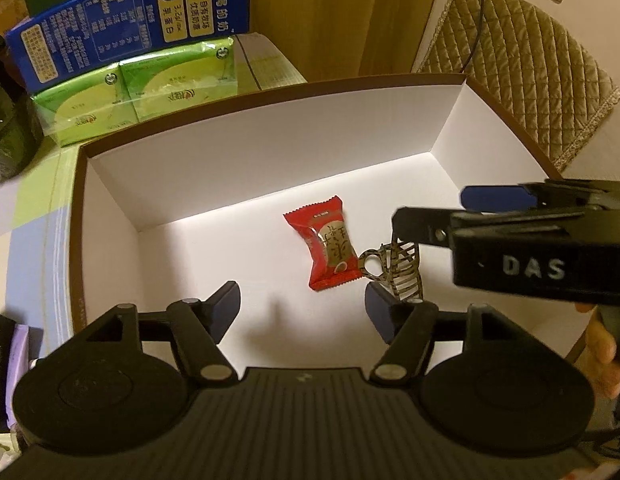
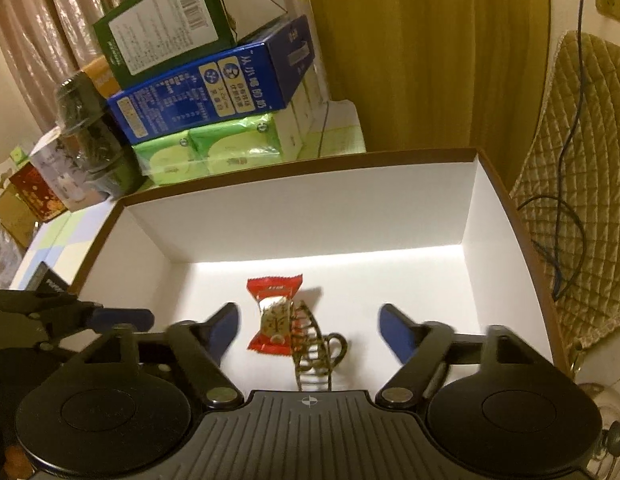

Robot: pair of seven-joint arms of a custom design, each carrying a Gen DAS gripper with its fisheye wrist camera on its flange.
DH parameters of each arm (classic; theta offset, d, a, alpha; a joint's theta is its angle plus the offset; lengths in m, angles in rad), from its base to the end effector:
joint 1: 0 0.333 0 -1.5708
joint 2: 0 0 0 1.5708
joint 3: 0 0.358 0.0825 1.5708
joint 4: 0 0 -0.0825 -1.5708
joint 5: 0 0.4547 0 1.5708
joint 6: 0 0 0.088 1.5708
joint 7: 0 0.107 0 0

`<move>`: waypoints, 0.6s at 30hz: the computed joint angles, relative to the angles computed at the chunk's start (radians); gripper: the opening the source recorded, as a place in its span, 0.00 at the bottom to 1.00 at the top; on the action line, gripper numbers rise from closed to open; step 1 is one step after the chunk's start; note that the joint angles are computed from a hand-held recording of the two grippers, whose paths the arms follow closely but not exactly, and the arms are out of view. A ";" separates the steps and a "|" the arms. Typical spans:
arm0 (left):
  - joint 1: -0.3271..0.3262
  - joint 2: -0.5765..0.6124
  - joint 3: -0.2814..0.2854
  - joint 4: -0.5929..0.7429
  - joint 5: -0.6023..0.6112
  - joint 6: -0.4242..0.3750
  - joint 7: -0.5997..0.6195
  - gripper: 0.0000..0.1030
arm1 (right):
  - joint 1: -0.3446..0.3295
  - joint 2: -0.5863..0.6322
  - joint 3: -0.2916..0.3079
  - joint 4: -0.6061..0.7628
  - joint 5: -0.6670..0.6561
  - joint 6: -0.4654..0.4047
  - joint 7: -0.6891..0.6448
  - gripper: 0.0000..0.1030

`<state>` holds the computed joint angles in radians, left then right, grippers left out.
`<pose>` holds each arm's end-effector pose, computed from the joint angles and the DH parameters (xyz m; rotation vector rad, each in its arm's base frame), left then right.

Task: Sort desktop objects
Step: 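Open the left gripper dropping the candy while the right gripper releases the claw clip, then withdraw both tools from the box back toward the table objects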

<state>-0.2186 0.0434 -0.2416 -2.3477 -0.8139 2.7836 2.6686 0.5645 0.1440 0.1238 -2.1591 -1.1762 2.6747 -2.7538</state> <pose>0.5345 -0.2283 0.3364 -1.0370 2.7112 -0.8171 0.4730 0.4240 0.3523 -1.4740 1.9754 -0.5363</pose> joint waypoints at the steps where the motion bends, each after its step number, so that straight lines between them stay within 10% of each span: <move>1: 0.001 -0.007 0.000 -0.006 -0.006 0.003 0.006 0.65 | 0.003 -0.007 0.001 -0.006 -0.008 -0.002 0.010 0.82; 18: -0.037 -0.127 0.040 -0.107 -0.105 0.051 0.093 0.79 | 0.024 -0.079 0.055 -0.053 -0.044 -0.082 0.064 0.95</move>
